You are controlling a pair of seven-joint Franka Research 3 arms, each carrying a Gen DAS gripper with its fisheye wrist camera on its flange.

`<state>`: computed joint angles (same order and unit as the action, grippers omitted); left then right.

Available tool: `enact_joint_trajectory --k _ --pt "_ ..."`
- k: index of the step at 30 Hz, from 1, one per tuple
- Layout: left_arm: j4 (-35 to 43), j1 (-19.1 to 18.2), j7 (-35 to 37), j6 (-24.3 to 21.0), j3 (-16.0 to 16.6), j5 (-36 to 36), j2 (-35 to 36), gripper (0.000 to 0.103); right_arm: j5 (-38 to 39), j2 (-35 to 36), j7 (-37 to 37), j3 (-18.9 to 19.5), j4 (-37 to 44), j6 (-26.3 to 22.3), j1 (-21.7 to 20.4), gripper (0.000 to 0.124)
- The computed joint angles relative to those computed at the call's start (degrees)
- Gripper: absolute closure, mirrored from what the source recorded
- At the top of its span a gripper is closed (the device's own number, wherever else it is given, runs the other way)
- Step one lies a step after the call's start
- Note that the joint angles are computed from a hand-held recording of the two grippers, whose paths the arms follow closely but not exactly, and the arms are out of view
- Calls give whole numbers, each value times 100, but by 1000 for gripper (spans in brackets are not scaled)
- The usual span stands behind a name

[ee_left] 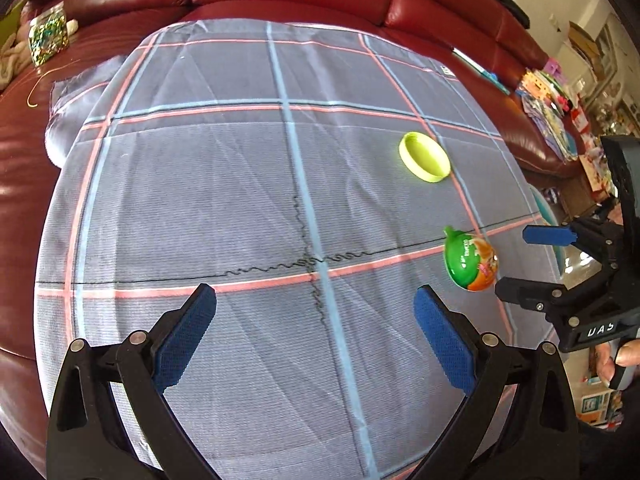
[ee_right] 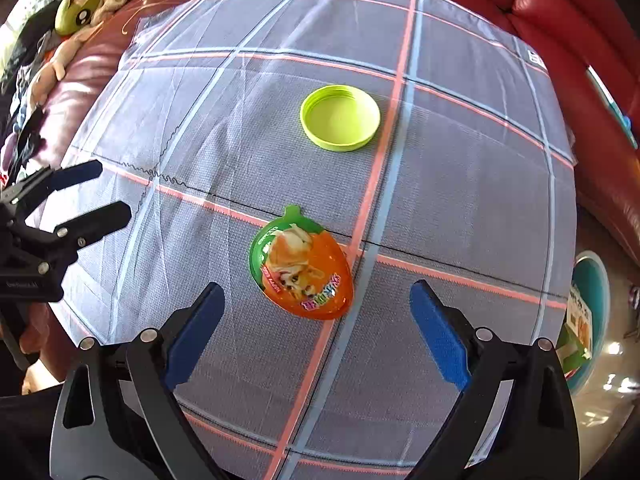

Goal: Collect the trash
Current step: 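Move both grippers back over the egg toy and green lid, then grasp the egg toy with the right gripper while the left grasps the lime-green lid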

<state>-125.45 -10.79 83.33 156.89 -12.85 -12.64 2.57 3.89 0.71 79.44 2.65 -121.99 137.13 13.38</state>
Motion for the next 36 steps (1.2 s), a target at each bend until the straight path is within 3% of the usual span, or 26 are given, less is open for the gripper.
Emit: enact_joint_trajectory --k 2,11,13,15,27,36 --pt "-31 44 -6 41 37 -23 -11 4 -81 115 -40 14 91 -55 22 49" --pt "2 138 124 25 38 -273 55 4 -194 331 -204 15 210 -65 114 58" --pt "20 142 144 13 27 -302 77 4 -161 243 -249 26 108 52 129 72" --pt "56 137 127 2 17 -261 108 4 -110 190 -188 19 71 28 125 77" --pt "712 21 -47 -168 -138 253 580 4 560 -9 182 -214 142 285 -296 77" --pt "2343 -270 -315 -625 -255 1278 1770 4 964 -36 281 -375 73 529 -643 76"
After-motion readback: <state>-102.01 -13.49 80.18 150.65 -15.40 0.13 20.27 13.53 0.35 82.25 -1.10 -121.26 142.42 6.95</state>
